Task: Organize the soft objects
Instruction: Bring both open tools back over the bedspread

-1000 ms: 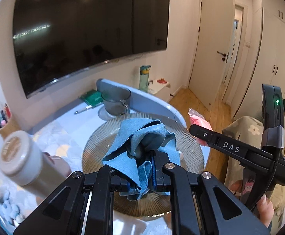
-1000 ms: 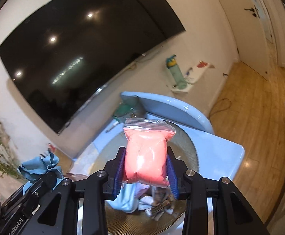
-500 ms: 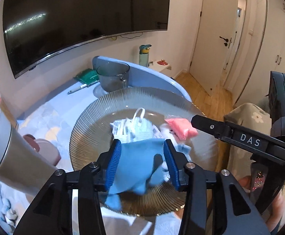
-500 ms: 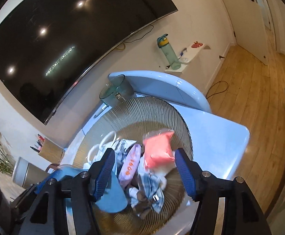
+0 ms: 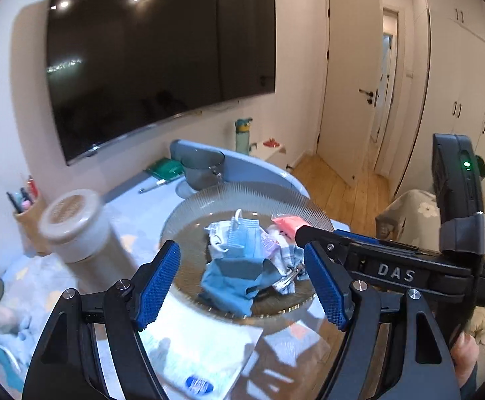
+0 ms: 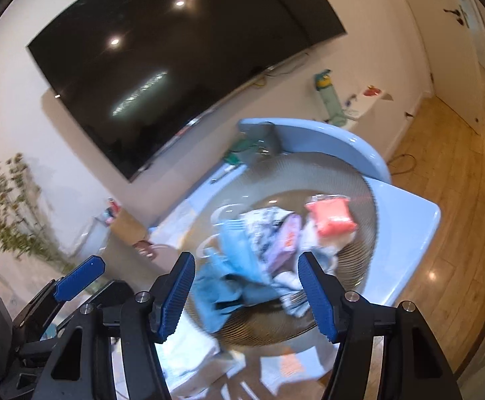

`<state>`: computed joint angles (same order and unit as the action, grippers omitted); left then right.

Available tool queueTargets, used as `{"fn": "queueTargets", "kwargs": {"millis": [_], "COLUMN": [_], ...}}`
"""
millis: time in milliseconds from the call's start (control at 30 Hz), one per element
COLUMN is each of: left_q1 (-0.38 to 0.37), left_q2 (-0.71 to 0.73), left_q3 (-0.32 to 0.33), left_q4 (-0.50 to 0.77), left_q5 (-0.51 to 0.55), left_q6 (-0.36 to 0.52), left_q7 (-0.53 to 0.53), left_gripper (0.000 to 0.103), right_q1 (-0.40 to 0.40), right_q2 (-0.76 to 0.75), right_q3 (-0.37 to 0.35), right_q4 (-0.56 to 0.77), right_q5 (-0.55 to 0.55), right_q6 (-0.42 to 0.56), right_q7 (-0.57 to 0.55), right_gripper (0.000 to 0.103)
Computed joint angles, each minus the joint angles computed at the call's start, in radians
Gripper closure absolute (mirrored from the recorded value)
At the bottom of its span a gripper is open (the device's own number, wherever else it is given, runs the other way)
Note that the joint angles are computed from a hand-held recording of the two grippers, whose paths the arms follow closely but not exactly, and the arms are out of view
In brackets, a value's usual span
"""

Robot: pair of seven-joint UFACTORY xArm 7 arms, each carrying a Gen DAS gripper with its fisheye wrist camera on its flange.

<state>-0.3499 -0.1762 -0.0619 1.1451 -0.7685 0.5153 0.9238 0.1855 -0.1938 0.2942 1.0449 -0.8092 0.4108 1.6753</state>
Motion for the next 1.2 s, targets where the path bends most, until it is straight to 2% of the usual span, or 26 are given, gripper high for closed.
{"fn": "queueTargets", "kwargs": {"millis": [167, 267, 367, 567, 667, 833, 967, 1067, 1200], "left_q1": [0.004, 0.009, 0.028, 0.095, 0.133, 0.186, 0.226, 0.264, 0.32], "left_q2": [-0.139, -0.228, -0.297, -0.371, -0.358, -0.307, -0.243, -0.183, -0.083], "left_q3": [0.068, 0.117, 0.159, 0.273, 0.321, 0.386, 0.43, 0.436, 0.412], "left_q4": [-0.101, -0.172, -0.229, -0.295, -0.297, -0.286, -0.254, -0.236, -0.217], "left_q5": [-0.067, -0.068, -0.036, 0.037, 0.055, 0.051, 0.015, -0.021, -0.058], "left_q6": [0.022, 0.013, 0.002, 0.005, -0.009, -0.041, -0.031, -0.04, -0.075], "left_q7": [0.113, 0.155, 0.151, 0.101, 0.077, 0.058, 0.066, 0.085, 0.101], "left_gripper": [0.028, 0.028, 0.028, 0.027, 0.027, 0.027, 0.027, 0.027, 0.027], "right_q1": [0.04, 0.082, 0.139, 0.269, 0.326, 0.398, 0.457, 0.501, 0.566], "right_q2": [0.029, 0.065, 0.123, 0.29, 0.382, 0.547, 0.655, 0.733, 0.872], "right_q3": [0.032, 0.04, 0.04, 0.03, 0.018, 0.013, -0.006, -0.032, -0.081], "right_q4": [0.071, 0.122, 0.19, 0.361, 0.451, 0.622, 0.75, 0.851, 1.032], "right_q5": [-0.033, -0.06, -0.088, -0.107, -0.09, 0.021, 0.081, 0.115, 0.154], "right_q6": [0.038, 0.05, 0.066, 0.083, 0.083, 0.109, 0.153, 0.19, 0.265], "right_q7": [-0.029, -0.045, -0.066, -0.165, -0.226, -0.38, -0.477, -0.538, -0.623], "right_gripper": [0.04, 0.037, 0.028, 0.021, 0.016, 0.016, 0.016, 0.016, 0.016]}}
